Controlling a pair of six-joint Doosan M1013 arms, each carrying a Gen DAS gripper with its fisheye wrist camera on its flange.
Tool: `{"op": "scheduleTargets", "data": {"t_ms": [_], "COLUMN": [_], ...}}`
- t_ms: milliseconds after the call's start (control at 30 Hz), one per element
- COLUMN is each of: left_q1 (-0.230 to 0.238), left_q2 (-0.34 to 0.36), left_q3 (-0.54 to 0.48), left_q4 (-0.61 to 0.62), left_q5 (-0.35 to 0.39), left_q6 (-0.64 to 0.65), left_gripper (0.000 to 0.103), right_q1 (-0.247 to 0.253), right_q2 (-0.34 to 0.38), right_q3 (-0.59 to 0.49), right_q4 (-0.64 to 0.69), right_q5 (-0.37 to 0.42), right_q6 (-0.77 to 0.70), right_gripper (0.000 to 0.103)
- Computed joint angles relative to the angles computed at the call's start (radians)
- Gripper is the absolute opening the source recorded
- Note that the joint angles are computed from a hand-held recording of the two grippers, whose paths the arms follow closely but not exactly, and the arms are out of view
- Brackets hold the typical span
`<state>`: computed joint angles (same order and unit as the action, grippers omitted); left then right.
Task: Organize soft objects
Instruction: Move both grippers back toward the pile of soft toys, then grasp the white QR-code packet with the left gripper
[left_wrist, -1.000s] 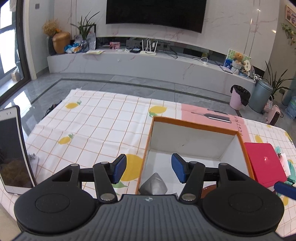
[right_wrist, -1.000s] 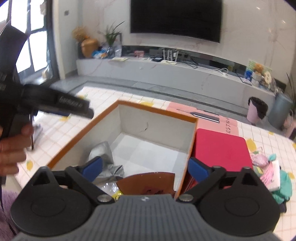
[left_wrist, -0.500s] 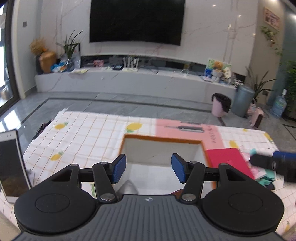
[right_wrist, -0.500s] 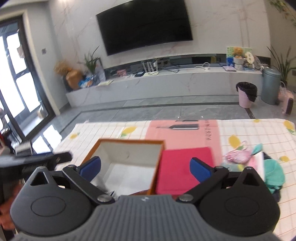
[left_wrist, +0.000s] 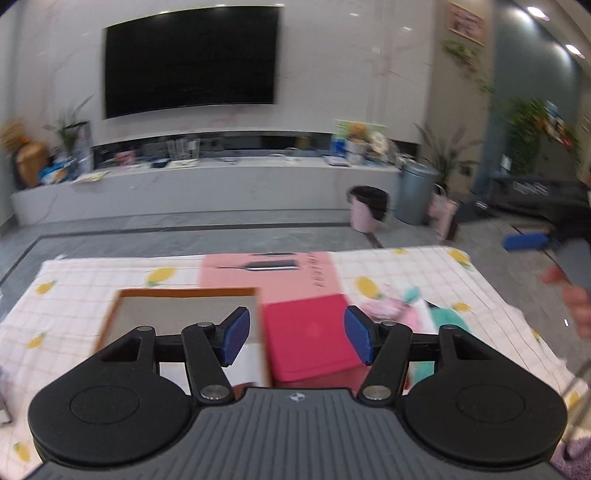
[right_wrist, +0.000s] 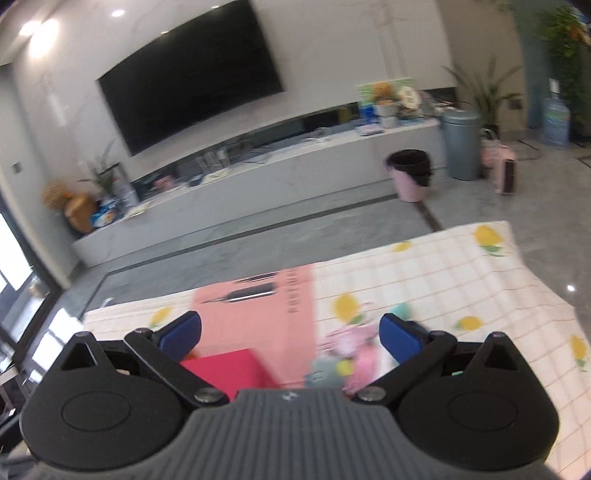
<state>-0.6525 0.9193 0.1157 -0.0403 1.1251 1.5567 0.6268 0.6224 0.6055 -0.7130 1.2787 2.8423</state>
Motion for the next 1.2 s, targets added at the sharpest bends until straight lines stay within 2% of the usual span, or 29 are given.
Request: {"op": "scheduleTargets", "data": {"t_ms": [33,100,133,167,267,333,467,533,600,700,767,867,1067,1200], "left_q1": [-0.010,-0.032,-0.042,-0.051,-0.077,-0.097,-0.120,-0.121,-0.130,-0.131,-0.129,-0.130,-0.133,-0.150], "left_q2": [-0.003,0.039,0.043,0.026,0.030,0.037,0.034,0.004,-0.018,-0.017,-0.010,0.035,0.086,0.087], "left_q3": [0.013,-0.050,-0.044,0.005,0.049,0.075,0.155,0.254,0.330,0.367,0.372,0.293,0.213,0.241], "left_q4": [-0.003,-0.004,-0.008,-0.015,-0.036,-0.027,-0.045,-0.098,-0.088,-0.121,-0.156,-0.125,-0.082,-0.040], "left_q5": [-0.008,0.019,0.012,-0.016,-0.052,-0.085,-0.164,-0.259,-0.350,-0.414,-0.425,-0.351,-0.305,-0.383], "left_q6": [0.017,0.037,0.047,0.056,0.102,0.126,0.183,0.251,0.267,0.318,0.345,0.304,0.245,0.257], "left_gripper": [0.070,0.070,0.070,0.070,0.070,0.070,0.070,0.070,0.070,0.070,0.071,0.071,0.070,0.068], "right_q1": [-0.010,-0.028,-0.036,-0.045,-0.079,-0.097,-0.114,-0.127,-0.140,-0.155,-0.154,-0.152,-0.167,-0.176], "right_q2": [-0.017,-0.048,-0.061,-0.076,-0.135,-0.155,-0.134,-0.114,-0.102,-0.083,-0.066,-0.039,-0.065,-0.072], "right_q3": [0.037,0.109,0.143,0.181,0.318,0.372,0.386,0.382,0.387,0.381,0.360,0.319,0.368,0.383], "right_q4": [0.001,0.010,0.020,0.042,0.137,0.172,0.197,0.237,0.278,0.323,0.313,0.311,0.345,0.359], "right_q5": [-0.001,-0.001,-0.003,-0.016,-0.138,-0.169,-0.091,-0.042,-0.024,-0.008,0.029,0.111,0.053,0.039], "right_q6": [0.023,0.070,0.085,0.085,0.100,0.122,0.133,0.106,0.094,0.060,0.039,0.025,0.072,0.101], "right_gripper": [0.100,0.100,0.100,0.100,0.100,0.100,0.100,0.100,0.100,0.100,0.100,0.100,0.100,0.100]}}
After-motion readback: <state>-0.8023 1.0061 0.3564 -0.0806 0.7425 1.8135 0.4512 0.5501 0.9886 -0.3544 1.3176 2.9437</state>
